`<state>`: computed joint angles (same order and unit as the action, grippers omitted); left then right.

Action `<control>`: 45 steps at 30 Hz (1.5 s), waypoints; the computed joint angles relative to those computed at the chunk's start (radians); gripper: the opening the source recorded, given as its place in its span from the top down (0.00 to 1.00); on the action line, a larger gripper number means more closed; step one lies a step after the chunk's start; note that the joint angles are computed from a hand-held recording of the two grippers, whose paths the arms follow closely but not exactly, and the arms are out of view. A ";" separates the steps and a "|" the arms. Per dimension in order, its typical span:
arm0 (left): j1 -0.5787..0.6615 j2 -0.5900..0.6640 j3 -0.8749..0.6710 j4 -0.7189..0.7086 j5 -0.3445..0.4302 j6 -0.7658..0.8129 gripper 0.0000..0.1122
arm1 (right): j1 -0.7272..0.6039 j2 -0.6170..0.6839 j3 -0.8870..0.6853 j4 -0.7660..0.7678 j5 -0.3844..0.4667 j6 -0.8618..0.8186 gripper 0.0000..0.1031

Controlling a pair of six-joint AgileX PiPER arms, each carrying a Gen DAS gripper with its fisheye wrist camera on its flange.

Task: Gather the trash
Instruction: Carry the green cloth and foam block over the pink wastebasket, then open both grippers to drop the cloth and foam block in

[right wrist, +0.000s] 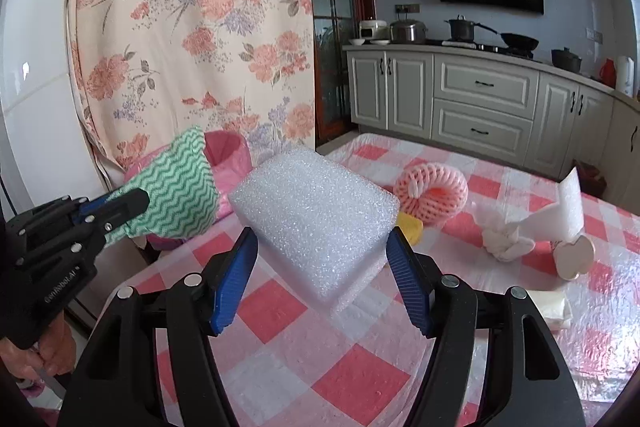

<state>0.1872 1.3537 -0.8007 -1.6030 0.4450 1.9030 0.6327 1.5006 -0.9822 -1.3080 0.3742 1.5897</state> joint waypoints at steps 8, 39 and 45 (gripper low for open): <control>0.055 -0.045 -0.005 -0.043 0.018 0.026 0.92 | 0.088 -0.012 -0.061 -0.057 0.101 0.032 0.38; 0.264 0.547 -0.727 0.362 0.079 -0.511 0.92 | 0.040 0.688 -1.109 0.861 0.113 -1.078 0.38; 0.270 0.683 -0.877 0.546 0.096 -0.714 0.91 | 0.010 0.909 -1.483 1.082 0.280 -1.286 0.37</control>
